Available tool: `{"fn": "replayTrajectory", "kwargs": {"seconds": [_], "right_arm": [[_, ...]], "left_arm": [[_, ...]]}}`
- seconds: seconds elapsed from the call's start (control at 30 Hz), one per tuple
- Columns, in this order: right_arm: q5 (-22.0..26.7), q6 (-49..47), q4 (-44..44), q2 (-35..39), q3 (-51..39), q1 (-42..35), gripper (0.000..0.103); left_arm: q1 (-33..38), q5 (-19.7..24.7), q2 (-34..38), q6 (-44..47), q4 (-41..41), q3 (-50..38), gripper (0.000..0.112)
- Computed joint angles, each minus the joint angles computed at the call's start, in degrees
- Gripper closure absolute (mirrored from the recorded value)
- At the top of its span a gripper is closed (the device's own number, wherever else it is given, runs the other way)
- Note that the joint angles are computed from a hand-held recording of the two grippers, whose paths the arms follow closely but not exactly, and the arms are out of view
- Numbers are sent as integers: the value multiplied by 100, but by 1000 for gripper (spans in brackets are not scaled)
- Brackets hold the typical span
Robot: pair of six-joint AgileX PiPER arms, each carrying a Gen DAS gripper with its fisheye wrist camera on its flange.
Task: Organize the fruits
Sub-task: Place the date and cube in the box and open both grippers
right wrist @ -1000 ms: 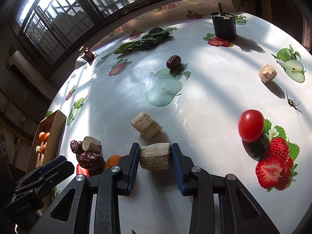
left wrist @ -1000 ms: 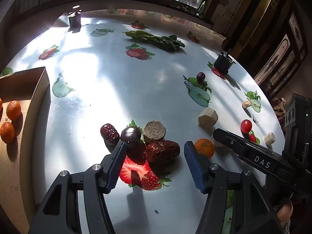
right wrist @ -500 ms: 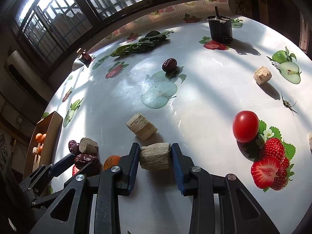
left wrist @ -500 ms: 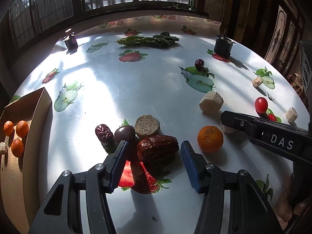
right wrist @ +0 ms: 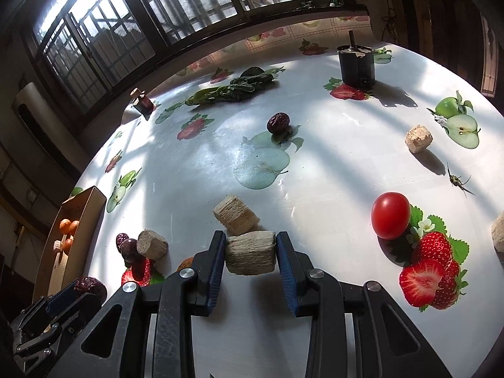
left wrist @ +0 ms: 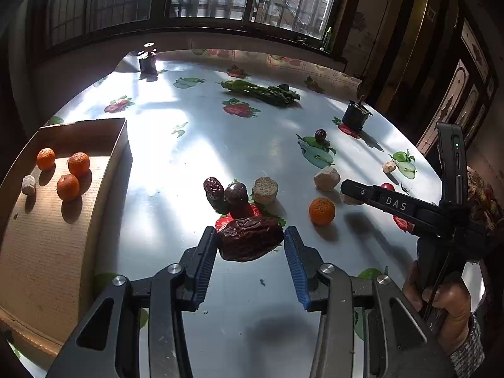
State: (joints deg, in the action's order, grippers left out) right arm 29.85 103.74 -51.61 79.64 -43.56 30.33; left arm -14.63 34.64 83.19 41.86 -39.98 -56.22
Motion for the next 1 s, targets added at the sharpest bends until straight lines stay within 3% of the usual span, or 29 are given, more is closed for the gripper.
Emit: {"fn": "replayTrajectory", "kwargs": {"seconds": [0.07,0.17,0.27,0.37,0.53,0.63,0.77,0.93,1.0], "right_arm": [[-7,130,-53,-4,30,35,68],[82,262,-71,34,29,166,68],[630,151,-1,49,-172,573,68],[1286,-328,327,-70,-609,1165,68],[2069,-1780,1148,61,-2064,1747,68],[2346,-2694,1545,608,-3293,1839,68],[2222,-3927,2353,1756,-4946,1652,68],[1869,-5095,3828,3457,-6658,1309,68],[1975,-5424,4287,4188,-7424,1249,67]], "left_arm": [[436,267,-243,316,-257,94,69],[1341,1009,-393,843,-714,-44,69],[2178,1676,-399,1249,-927,-362,69],[2757,2004,-251,1473,-819,-872,69],[3332,2542,711,1120,-433,-2379,69],[3280,2435,1361,690,42,-3239,69],[3233,2807,2522,-92,585,-4550,69],[3243,3137,3459,-566,888,-5262,69],[3221,3122,3651,-688,1070,-5364,69]]}}
